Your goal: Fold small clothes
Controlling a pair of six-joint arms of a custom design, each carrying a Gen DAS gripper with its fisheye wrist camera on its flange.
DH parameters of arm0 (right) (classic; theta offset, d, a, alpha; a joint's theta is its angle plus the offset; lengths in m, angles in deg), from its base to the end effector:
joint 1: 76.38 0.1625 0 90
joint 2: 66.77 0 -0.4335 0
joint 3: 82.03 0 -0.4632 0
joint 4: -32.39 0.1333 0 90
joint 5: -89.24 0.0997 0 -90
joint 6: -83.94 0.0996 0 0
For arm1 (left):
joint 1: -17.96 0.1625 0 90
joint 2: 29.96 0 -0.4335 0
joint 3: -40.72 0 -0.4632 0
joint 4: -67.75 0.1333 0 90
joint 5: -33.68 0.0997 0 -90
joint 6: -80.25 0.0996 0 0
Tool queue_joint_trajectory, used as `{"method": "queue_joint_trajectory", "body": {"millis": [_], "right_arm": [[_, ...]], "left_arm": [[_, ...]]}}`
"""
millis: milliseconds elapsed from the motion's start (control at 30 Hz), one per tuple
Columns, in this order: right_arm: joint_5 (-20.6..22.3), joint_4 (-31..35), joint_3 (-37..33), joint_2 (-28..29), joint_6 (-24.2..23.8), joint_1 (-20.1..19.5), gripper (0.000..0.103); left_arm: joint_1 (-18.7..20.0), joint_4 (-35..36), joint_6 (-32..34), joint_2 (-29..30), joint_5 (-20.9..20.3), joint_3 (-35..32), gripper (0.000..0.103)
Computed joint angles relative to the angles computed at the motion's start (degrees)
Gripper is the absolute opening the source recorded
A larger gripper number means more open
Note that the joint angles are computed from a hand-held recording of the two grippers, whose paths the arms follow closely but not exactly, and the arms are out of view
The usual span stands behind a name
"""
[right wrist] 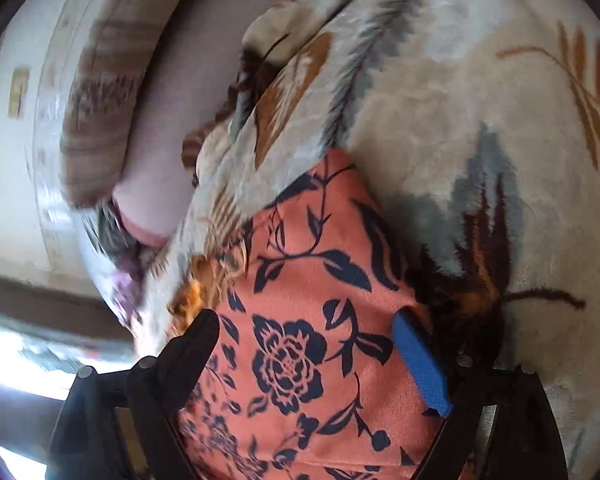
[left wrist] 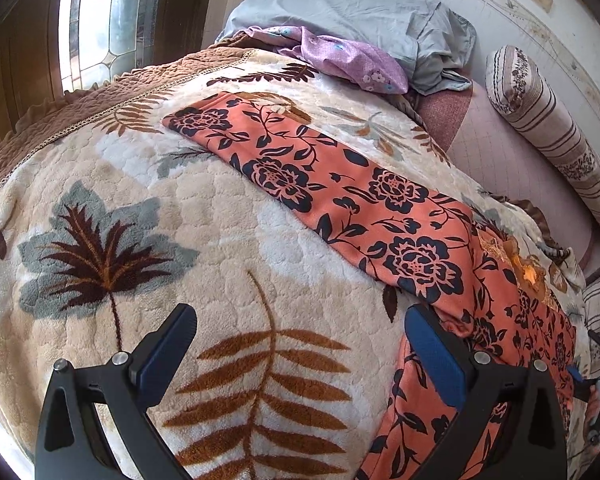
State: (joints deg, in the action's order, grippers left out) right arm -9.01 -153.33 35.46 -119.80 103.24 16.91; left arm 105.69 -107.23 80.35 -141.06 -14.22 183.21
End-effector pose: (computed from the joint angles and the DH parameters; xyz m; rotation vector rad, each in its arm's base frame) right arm 0.1531 -0.5890 0.0584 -0.4759 -2.9510 0.8621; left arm 0.1857 -0.3656 0.3620 -0.3816 2.2059 -1.1256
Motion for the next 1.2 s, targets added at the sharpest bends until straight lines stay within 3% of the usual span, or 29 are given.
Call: {"method": "queue_joint_trajectory", "body": {"millis": [67,167,267,333,400,467,567,633,733,933,1100,1133,1200], "right_arm": [[-6.1,-3.2,0.5,0.7,-5.6,4.4,0.092],[-7.4,-5.7,3.5,1.0,-11.2,8.8,0.092],[-10.9,-13.6,7.9,2.9,-18.8,12.5,0.092],[-18.0,-23.4,9.5,7.2,-26.2,15.3,0.092],[-24.9,-30.3,9.3,11.7,-29.4,16.6,0.092],[-26.0,-28.7,10.0,11.5,-26.4,15.3,0.092],[-21.4,-26.6,11.4,9.1,-20.8,11.6,0.093],[-19.3,-28.0,12.3,8.5,-21.1,10.6,0.093],[-20.4,-27.3,11.5,9.4,-21.6,11.3,0.096],[-19.5,-27.4,11.5,9.6,-22.1,11.0,0.101],[-19.4,-27.6,11.3,9.9,-22.4,11.0,0.102],[-19.7,-27.4,11.3,9.9,-22.6,11.1,0.102],[-19.9,-27.4,11.2,10.0,-22.7,11.1,0.102]], "left_arm": [[0.4,0.1,-0.5,-0.2,-0.9,-0.1,0.103],[1.8,2.1,-2.1,-0.8,-4.4,-0.6,0.103],[2.6,2.5,-2.8,-1.1,-6.4,-0.6,0.103],[2.9,2.4,-3.1,-1.5,-7.5,-0.4,0.103],[3.3,2.9,-3.0,-2.0,-8.9,-0.4,0.103],[4.6,5.6,-4.6,-2.9,-12.5,-1.3,0.103],[7.5,6.4,-7.3,-3.4,-19.4,-3.3,0.103],[9.8,6.3,-9.6,-1.4,-23.6,-6.5,0.103],[13.0,6.0,-12.6,4.4,-27.0,-13.3,0.103],[18.4,10.9,-19.1,15.8,-26.7,-27.1,0.102],[20.6,9.2,-22.7,18.9,-28.3,-30.6,0.102],[20.5,9.1,-22.7,19.2,-27.4,-31.0,0.097],[19.6,10.0,-22.3,19.6,-22.6,-31.5,0.072]]}}
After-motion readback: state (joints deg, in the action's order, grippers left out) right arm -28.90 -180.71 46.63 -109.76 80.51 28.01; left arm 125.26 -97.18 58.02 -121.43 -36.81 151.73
